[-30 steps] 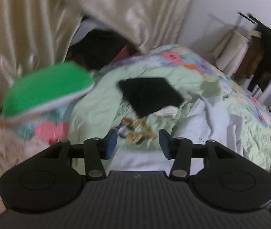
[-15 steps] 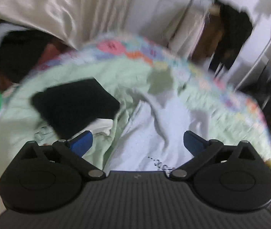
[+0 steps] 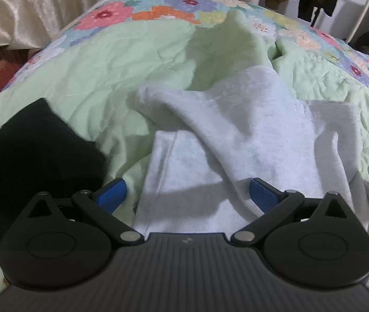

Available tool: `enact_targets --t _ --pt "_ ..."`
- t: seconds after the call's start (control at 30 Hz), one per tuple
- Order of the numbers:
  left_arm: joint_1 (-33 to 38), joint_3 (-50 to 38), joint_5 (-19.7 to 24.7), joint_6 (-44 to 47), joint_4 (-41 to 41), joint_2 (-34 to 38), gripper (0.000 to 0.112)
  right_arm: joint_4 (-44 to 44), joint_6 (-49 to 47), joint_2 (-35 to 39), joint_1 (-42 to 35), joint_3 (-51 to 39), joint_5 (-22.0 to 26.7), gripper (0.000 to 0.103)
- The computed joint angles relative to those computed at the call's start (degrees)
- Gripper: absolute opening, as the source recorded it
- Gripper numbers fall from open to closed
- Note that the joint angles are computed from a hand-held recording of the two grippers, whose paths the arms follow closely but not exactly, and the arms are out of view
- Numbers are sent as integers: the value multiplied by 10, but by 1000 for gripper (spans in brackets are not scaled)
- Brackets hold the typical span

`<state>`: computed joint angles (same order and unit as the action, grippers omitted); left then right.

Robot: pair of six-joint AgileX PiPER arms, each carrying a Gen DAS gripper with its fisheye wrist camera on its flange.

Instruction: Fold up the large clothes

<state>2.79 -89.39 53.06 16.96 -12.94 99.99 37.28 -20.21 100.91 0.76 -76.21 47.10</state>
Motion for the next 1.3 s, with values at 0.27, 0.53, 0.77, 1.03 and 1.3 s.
enact_targets --t 0.27,0.53,0.77,1.03,1.3 --pt "-4 107 -121 -19 26 -83 36 40 -45 -165 -17 149 -132 5" --pt "47 68 -65 -43 -8 -59 33 -260 189 -244 28 174 -77 17" --pt "91 21 -36 21 -111 -32 96 48 20 -203 -74 191 -123 74" --pt "26 -147 54 -9 -38 110 58 -13 61 -26 -32 35 -63 26" --pt "-68 113 -313 -194 237 -80 32 52 -74 -187 25 142 -279 12"
